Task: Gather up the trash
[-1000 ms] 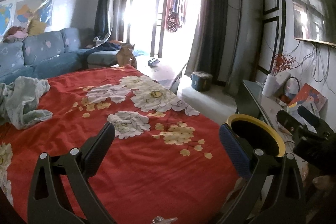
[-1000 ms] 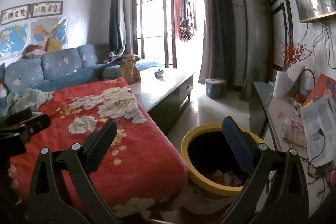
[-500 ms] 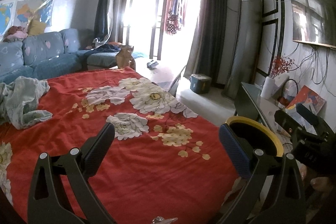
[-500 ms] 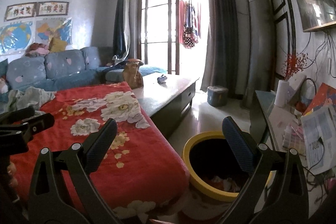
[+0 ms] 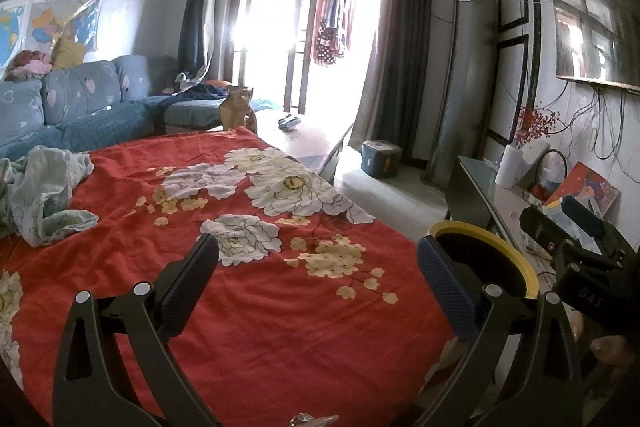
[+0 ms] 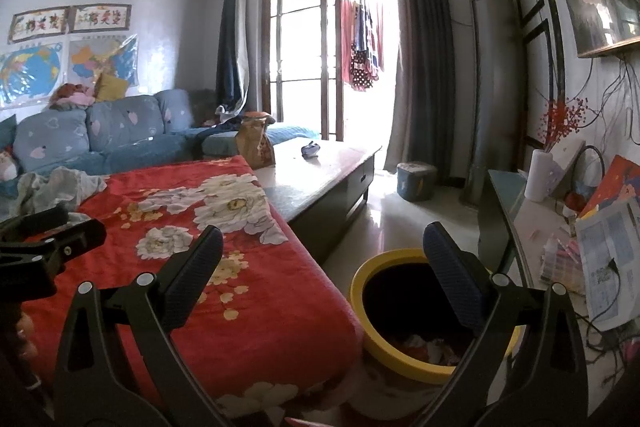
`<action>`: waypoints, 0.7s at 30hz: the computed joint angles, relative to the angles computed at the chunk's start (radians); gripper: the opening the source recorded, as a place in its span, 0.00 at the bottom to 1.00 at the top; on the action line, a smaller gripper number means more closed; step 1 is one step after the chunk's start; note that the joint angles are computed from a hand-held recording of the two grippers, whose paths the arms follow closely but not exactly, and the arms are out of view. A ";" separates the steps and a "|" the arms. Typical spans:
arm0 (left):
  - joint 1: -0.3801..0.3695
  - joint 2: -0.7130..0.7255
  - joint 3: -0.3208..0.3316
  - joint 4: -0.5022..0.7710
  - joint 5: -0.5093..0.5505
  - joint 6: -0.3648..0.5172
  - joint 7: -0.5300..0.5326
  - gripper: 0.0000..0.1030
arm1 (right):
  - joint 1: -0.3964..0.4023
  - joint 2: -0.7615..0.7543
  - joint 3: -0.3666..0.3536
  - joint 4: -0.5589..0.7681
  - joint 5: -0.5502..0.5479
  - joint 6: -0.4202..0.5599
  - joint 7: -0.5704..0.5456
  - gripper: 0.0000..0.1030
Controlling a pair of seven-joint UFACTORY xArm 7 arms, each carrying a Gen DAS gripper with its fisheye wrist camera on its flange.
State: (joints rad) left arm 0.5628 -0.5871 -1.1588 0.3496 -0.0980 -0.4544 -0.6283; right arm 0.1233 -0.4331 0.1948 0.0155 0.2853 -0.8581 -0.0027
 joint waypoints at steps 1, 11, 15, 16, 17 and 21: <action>0.001 0.005 0.003 0.000 0.003 -0.005 0.001 0.94 | 0.000 -0.001 0.001 0.000 0.001 0.001 -0.001 0.90; 0.001 0.003 -0.003 0.001 -0.005 -0.003 0.005 0.94 | 0.010 0.015 0.029 0.002 0.055 -0.015 -0.010 0.90; -0.001 0.000 -0.002 0.000 -0.007 -0.003 0.003 0.94 | 0.014 0.015 0.018 0.002 0.047 -0.015 -0.012 0.90; 0.001 0.004 -0.001 0.000 -0.004 -0.005 0.004 0.94 | 0.015 0.015 0.021 0.002 0.051 -0.015 -0.013 0.90; 0.001 0.003 -0.002 0.001 -0.005 -0.002 0.003 0.94 | 0.015 0.014 0.020 0.002 0.051 -0.014 -0.014 0.90; -0.004 0.000 0.001 0.002 -0.003 0.009 0.000 0.94 | 0.016 0.004 0.024 -0.001 0.059 -0.003 -0.017 0.90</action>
State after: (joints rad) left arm 0.5584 -0.5874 -1.1579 0.3520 -0.1014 -0.4456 -0.6284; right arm 0.1390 -0.4290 0.2189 0.0149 0.3439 -0.8607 -0.0198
